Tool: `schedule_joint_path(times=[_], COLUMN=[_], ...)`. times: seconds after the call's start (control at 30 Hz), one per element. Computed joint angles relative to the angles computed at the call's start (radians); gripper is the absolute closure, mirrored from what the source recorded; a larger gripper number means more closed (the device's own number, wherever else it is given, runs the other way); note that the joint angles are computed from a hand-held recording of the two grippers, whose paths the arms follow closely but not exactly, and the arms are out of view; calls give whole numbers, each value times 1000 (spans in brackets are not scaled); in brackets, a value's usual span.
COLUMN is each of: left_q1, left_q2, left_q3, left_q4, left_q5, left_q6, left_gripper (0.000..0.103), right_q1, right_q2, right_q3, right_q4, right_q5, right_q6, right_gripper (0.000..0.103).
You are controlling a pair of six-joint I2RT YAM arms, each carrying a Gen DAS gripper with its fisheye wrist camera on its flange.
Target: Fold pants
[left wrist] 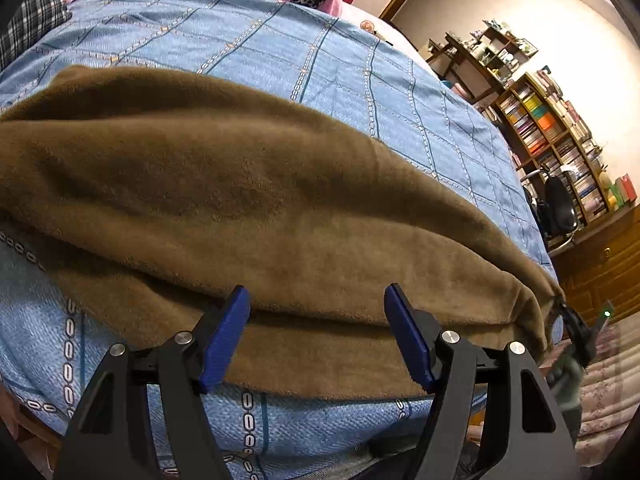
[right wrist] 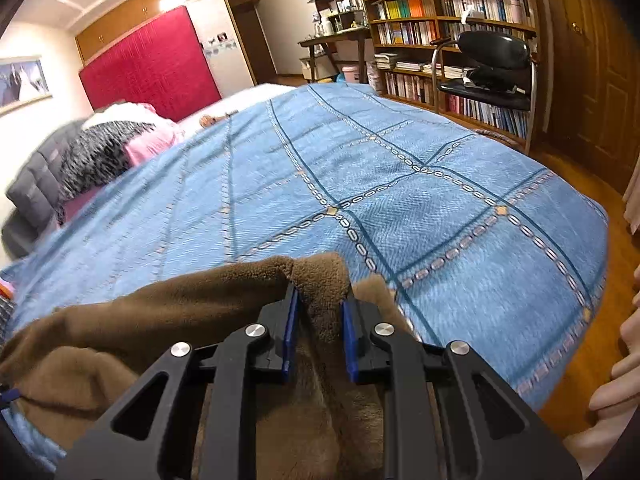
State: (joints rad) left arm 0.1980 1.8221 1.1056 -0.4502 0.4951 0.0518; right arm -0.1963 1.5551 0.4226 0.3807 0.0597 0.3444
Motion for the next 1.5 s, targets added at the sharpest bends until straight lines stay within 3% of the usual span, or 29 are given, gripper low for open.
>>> schedule_joint_path(times=[0.1, 0.2, 0.23, 0.27, 0.53, 0.73, 0.97, 1.13, 1.3, 1.4, 1.5], left_q1=[25, 72, 90, 111, 263, 365, 381, 376, 370, 362, 364], left_q2=[14, 26, 28, 28, 49, 113, 213, 268, 289, 313, 347], left_q3=[-1, -2, 0, 2, 50, 141, 251, 307, 336, 374, 419], left_q4=[12, 22, 25, 30, 50, 50, 39, 20, 10, -25, -55], left_q5=[0, 4, 1, -1, 16, 74, 130, 172, 185, 163, 164], left_q6=[-22, -54, -62, -70, -137, -202, -248, -243, -239, -231, -231], left_gripper=[34, 34, 33, 32, 27, 24, 24, 24, 27, 41, 70], right_q1=[25, 25, 21, 22, 83, 22, -95, -88, -98, -113, -96], right_q2=[113, 137, 122, 98, -215, -440, -707, -702, -428, -234, -129], right_q3=[41, 36, 20, -3, -191, -308, -399, -413, -402, -377, -341], right_q4=[35, 59, 64, 74, -31, -167, -341, -294, -30, 126, 194], right_q5=[47, 51, 49, 58, 116, -26, -169, -227, -323, -352, -340], right_q6=[-32, -14, -1, 10, 101, 197, 260, 325, 398, 439, 471], right_gripper=[82, 66, 52, 46, 46, 46, 46, 46, 46, 46, 46])
